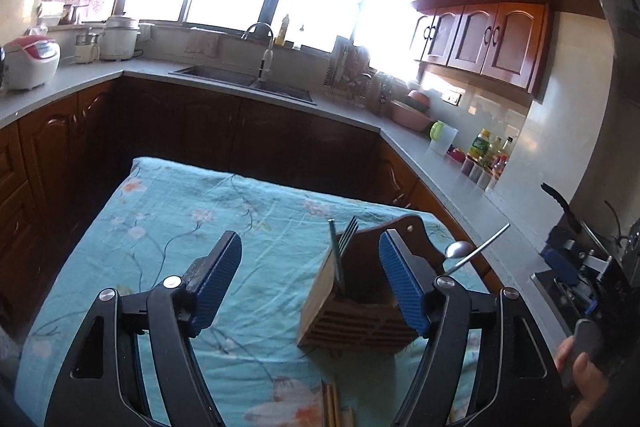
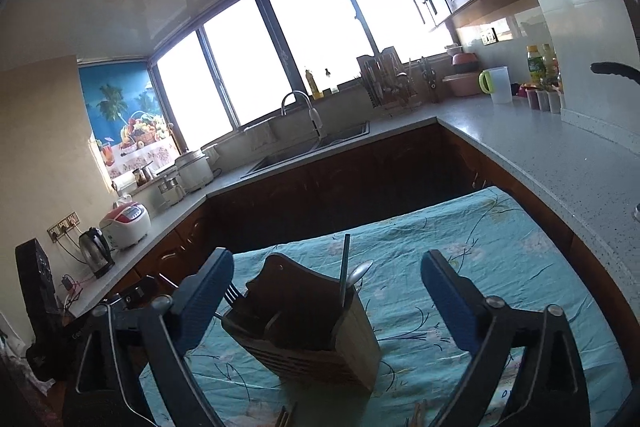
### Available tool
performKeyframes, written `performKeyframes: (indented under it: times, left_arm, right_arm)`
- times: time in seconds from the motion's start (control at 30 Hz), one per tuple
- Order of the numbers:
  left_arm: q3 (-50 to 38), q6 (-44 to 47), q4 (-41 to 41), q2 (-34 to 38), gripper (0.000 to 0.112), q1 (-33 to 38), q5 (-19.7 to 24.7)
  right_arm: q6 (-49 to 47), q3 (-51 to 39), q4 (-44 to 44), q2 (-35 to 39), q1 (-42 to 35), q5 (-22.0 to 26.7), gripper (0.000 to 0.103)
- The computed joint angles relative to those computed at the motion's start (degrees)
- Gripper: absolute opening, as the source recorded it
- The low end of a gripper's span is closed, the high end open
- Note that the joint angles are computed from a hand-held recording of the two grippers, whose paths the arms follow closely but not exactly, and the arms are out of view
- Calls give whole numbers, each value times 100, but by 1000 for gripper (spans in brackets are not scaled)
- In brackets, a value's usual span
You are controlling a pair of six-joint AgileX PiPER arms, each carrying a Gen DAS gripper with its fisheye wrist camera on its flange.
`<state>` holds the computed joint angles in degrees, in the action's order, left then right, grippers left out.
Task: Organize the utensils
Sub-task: 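Open both tools to release the chopsticks in the holder, then move both tools back down to the remaining chopsticks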
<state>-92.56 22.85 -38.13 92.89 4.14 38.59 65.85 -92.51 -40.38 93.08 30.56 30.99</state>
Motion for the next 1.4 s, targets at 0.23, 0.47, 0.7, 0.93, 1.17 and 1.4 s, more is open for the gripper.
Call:
performKeyframes:
  times: [0.23, 0.47, 0.7, 0.93, 1.17, 1.4]
  left_arm:
    - [1102, 612, -637, -718, 76, 436, 212]
    - [2188, 1113, -829, -1416, 76, 496, 290]
    - [3145, 1548, -903, -1931, 76, 334, 322]
    - [3645, 1793, -941, -2180, 76, 129, 271]
    - [3596, 1462, -464, -2118, 75, -353, 122]
    - [3203, 1132, 27, -1596, 52, -819, 296]
  right_arm:
    - [1472, 1269, -1181, -932, 372, 224, 100]
    - [2394, 2461, -1560, -1684, 766, 668, 100]
    - [3324, 3469, -1755, -2148, 1278, 1059, 100]
    - [3771, 4021, -1761, -2330, 1657, 1309, 100]
    - [3761, 4106, -1650, -2310, 1731, 1307, 100]
    - [3223, 3882, -1311, -2136, 1470, 1145, 100]
